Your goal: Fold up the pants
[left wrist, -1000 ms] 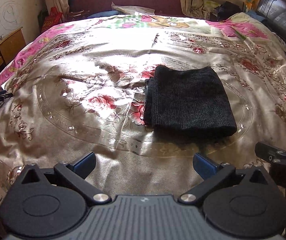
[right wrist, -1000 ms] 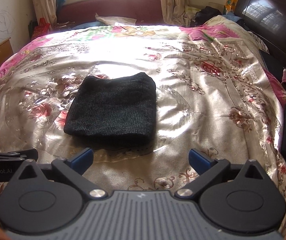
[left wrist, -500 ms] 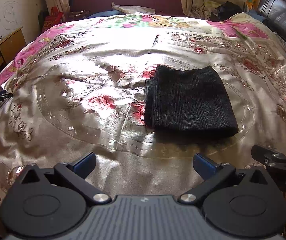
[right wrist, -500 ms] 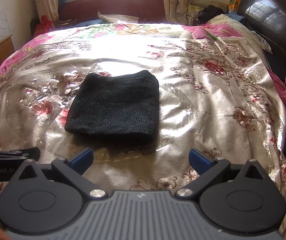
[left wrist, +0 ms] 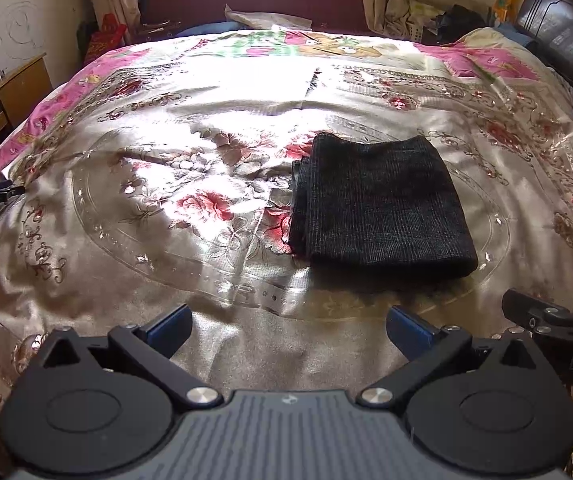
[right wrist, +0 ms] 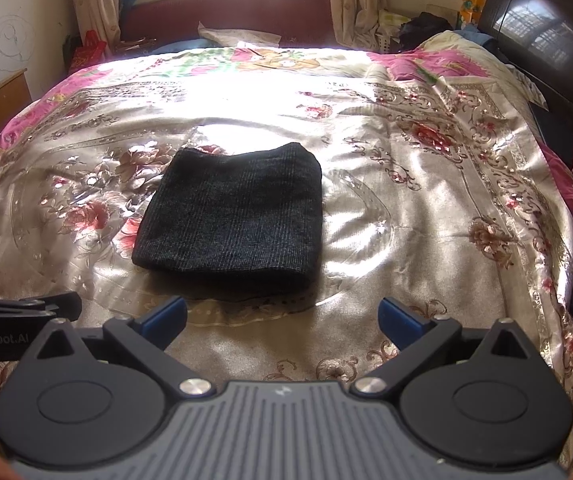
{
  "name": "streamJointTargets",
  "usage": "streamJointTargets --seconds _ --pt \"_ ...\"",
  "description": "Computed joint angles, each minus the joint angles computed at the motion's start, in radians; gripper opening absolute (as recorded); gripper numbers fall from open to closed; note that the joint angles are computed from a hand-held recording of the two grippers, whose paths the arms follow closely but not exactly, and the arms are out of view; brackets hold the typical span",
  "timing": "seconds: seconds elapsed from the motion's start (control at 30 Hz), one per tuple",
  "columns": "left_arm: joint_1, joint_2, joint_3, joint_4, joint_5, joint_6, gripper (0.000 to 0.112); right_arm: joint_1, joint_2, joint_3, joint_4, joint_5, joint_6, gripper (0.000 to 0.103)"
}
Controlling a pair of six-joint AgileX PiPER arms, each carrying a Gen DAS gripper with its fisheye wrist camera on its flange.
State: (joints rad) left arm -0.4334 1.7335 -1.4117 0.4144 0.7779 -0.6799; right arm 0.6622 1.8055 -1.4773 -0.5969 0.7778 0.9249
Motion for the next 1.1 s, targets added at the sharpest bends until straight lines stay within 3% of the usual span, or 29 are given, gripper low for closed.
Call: streamJointTargets --seconds 1.1 --pt "0.014 0.01 -0.013 -0.017 -0.002 0.013 0.103 -0.003 0.017 -0.032 0.014 0.001 -0.026 0.101"
